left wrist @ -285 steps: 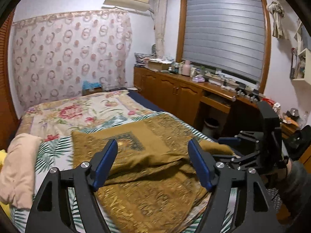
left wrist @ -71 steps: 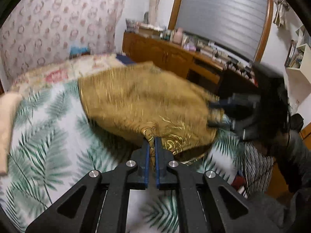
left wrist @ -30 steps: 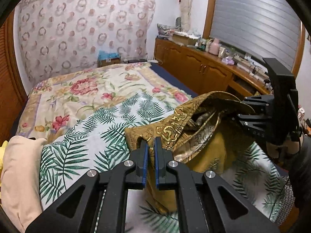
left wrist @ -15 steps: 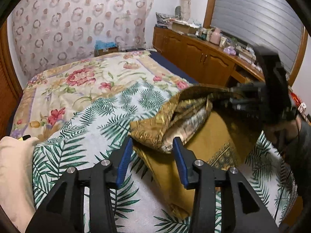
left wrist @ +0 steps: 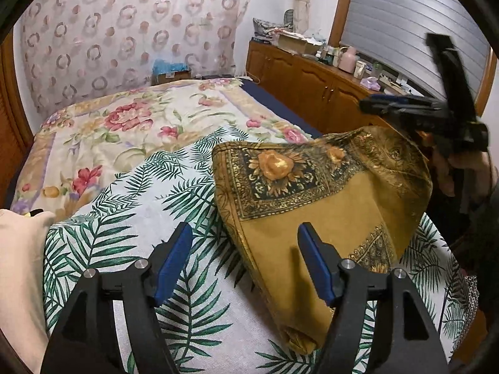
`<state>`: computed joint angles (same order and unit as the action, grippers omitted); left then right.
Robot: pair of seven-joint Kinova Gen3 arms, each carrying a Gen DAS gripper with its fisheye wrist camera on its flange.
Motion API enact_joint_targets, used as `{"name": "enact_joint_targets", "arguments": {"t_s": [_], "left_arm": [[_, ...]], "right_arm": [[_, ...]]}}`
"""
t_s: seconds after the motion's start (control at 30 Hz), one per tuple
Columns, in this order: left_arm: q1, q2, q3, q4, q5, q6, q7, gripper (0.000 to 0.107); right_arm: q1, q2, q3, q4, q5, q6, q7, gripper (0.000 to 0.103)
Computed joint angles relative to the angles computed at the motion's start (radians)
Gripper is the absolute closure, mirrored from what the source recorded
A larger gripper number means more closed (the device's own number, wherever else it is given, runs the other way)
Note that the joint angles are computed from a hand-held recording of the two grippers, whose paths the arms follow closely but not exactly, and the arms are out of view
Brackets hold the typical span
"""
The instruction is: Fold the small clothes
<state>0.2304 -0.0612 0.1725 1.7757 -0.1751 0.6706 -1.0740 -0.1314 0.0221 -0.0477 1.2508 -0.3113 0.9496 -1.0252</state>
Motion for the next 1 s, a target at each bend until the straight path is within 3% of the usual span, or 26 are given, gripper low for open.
{"name": "enact_joint_targets", "arguments": {"t_s": [0.13, 0.33, 0.5, 0.63, 0.73, 0.9, 1.0], "left_arm": [[0.001, 0.036, -0.005, -0.031, -0.007, 0.04, -0.003, 0.037], [0.009, 0.088, -0.037, -0.061, -0.014, 0.046, -0.005, 0.037], [-0.019, 0.12, -0.054, -0.076, 0.079, 0.038, -0.073, 0.037], [-0.019, 0.125, -0.06, -0.072, 0.091, 0.023, -0.081, 0.037], [-0.026, 0.133, -0.069, -0.073, 0.141, 0.017, -0.132, 0.038], [-0.059, 0.136, -0.065, -0.059, 0.247, -0.014, -0.223, 0.051], [-0.08, 0.138, -0.065, -0.057, 0.329, -0.017, -0.3, 0.066]], "right_arm": [[0.029, -0.064, 0.033, 0.084, -0.083, -0.007, 0.057, 0.039], [0.039, -0.105, 0.055, 0.193, -0.036, 0.01, 0.051, 0.039], [0.053, -0.094, 0.078, 0.245, -0.041, 0.001, 0.032, 0.039], [0.079, -0.052, 0.098, 0.22, -0.108, 0.049, 0.048, 0.039], [0.116, -0.001, 0.106, 0.149, -0.171, 0.137, 0.061, 0.038], [0.2, 0.074, 0.091, 0.052, -0.284, 0.266, 0.131, 0.038], [0.227, 0.098, 0.071, 0.041, -0.3, 0.279, 0.175, 0.04]]}}
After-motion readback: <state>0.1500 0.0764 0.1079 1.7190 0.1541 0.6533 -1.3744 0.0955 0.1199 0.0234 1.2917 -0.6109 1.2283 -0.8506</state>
